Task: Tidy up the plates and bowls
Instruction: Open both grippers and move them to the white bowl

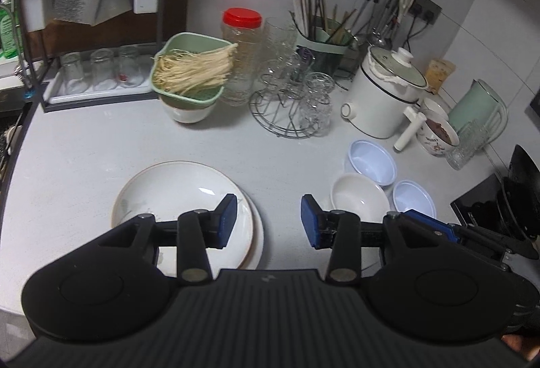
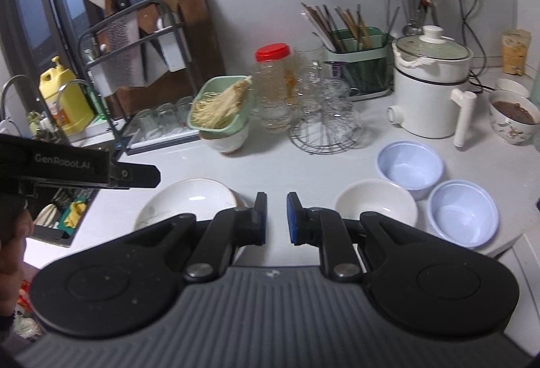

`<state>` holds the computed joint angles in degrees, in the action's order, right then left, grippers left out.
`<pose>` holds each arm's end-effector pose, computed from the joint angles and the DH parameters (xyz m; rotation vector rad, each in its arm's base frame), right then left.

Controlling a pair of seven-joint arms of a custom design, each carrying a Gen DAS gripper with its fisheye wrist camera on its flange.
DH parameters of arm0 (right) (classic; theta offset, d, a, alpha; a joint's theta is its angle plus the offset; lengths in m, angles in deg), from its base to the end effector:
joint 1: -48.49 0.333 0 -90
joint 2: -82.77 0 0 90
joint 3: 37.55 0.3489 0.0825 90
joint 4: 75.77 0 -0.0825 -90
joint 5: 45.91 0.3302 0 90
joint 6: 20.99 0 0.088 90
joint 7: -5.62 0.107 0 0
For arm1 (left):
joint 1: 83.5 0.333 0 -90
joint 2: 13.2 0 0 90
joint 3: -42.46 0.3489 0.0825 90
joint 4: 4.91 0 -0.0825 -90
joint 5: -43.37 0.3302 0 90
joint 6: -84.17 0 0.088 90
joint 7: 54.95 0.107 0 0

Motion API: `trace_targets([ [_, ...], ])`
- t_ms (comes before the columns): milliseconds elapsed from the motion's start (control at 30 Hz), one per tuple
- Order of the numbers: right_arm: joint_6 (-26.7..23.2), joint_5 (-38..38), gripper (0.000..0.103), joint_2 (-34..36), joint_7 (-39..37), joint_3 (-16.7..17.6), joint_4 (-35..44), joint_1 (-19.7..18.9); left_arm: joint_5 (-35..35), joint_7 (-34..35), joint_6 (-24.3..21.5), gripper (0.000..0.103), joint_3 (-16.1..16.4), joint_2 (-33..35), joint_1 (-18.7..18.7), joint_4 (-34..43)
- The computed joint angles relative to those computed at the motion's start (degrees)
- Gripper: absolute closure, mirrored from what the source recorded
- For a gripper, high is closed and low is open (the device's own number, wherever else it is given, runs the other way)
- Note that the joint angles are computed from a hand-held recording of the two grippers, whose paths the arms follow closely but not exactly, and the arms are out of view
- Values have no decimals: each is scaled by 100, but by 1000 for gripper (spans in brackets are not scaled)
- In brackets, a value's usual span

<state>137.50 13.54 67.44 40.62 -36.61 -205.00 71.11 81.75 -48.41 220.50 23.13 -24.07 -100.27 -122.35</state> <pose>0.4286 0.1478 0.5995 -1.8824 1.0729 -0.2983 0.3894 -0.2952 0.6238 -2.1321 1.3546 -0.8280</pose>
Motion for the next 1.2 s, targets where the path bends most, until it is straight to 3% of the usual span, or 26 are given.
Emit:
trace_targets([
  [400,494,-101,87,303,290,-78,-176,-208,30,507,690,47,226,807,-51,285],
  [467,558,-173,77,432,405,-63,-136,-272,-50,681,725,47,276,940,-76,355],
  [533,668,-338,53,533,557,-23,-124,-343,-242,956,810,47,334,1048,-90,407],
  [567,682,-253,52,567,502,-55,-100,-332,-303,1071,826,46,359,1097,-92,435],
  [667,516,-264,52,715,548,-93,45,-424,-461,1321,888,44,433,1310,-88,573],
  [867,474,-288,52,1107,653,-35,237,-594,-817,1550,1511,41,579,1970,-67,830],
  [1000,278,-788,52,1462,1272,33,518,-795,-1263,1893,1660,41,615,2371,-79,1159],
  [1200,-129,-1256,52,1820,1990,78,863,-1041,-1678,2302,1494,42,690,2890,-124,1718],
])
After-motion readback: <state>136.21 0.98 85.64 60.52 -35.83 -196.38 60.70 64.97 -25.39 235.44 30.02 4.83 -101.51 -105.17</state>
